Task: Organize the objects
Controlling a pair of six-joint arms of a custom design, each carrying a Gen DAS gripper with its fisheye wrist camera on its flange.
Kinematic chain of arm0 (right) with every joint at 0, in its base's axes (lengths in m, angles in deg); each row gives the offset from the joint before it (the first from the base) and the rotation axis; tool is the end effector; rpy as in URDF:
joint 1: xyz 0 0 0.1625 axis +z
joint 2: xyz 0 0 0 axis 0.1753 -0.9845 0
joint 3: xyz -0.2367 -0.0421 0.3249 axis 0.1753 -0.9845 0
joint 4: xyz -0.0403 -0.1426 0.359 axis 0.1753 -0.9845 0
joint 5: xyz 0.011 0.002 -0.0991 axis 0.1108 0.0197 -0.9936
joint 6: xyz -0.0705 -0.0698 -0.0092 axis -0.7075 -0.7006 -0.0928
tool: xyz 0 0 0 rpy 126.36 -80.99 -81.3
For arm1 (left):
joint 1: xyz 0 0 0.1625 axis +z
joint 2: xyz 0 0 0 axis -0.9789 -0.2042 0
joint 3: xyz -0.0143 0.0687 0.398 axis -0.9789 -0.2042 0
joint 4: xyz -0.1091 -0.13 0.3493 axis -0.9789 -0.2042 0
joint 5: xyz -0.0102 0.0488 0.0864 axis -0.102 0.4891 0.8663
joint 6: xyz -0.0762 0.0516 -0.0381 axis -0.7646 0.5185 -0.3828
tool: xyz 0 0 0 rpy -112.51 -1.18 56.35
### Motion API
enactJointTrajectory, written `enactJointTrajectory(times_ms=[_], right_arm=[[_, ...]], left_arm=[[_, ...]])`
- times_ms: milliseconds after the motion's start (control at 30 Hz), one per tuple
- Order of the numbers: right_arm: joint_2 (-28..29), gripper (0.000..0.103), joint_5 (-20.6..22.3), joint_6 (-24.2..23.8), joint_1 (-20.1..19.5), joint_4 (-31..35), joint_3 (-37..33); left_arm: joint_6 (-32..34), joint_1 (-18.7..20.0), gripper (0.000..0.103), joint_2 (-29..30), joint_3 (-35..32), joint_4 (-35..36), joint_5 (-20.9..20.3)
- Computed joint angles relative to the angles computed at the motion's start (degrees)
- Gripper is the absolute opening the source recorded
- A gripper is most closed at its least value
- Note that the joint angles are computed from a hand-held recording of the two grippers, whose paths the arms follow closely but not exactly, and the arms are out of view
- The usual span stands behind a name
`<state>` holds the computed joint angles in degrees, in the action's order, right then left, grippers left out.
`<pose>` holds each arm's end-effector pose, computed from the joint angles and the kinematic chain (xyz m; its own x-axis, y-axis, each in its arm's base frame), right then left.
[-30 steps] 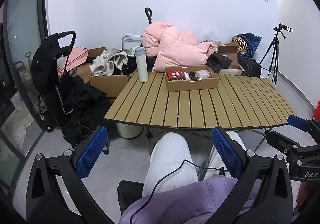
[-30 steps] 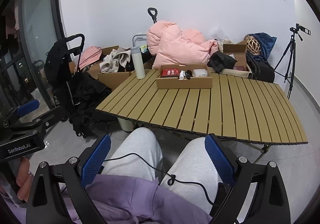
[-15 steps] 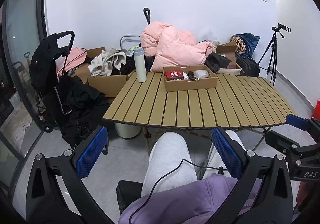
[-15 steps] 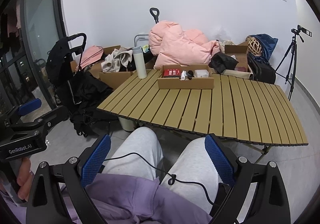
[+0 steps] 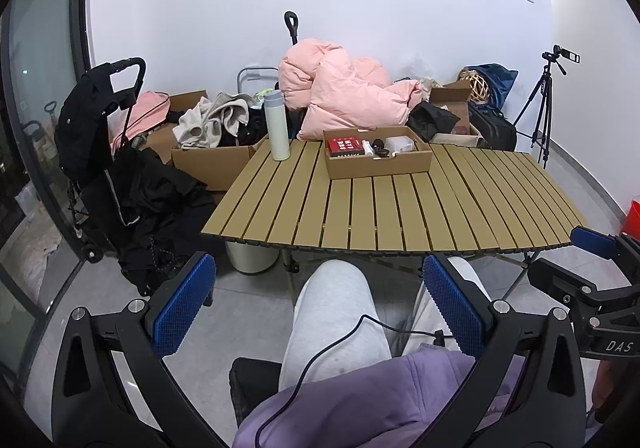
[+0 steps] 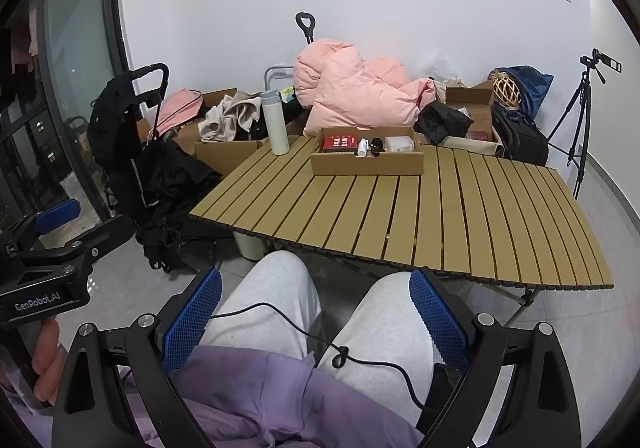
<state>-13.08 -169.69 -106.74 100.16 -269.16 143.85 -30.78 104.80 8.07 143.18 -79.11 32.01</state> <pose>0.2686 -0.4607 0.2490 -0.7222 -0.3770 0.5799 -0.6698 0.5904 -0.4503 -0.3240 -0.4172 0.2400 -0.6682 -0.1235 -0.7337 0.5654 0.5567 -0.6086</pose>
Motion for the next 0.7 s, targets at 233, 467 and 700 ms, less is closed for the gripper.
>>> enactJointTrajectory(times_ms=[233, 467, 700], right_arm=[[0.0, 0.097, 0.1, 0.5, -0.3, 0.1, 0.0], [0.2, 0.097, -0.2, 0.8, -0.4, 0.5, -0.3], [0.1, 0.097, -0.2, 1.1, -0.4, 1.1, -0.4]], left_arm=[[0.0, 0.0, 0.103, -0.1, 0.1, -0.1, -0.2], [-0.4, -0.1, 0.103, 0.1, -0.1, 0.4, -0.5], [-0.3, 0.0, 0.103, 0.3, -0.2, 0.1, -0.7]])
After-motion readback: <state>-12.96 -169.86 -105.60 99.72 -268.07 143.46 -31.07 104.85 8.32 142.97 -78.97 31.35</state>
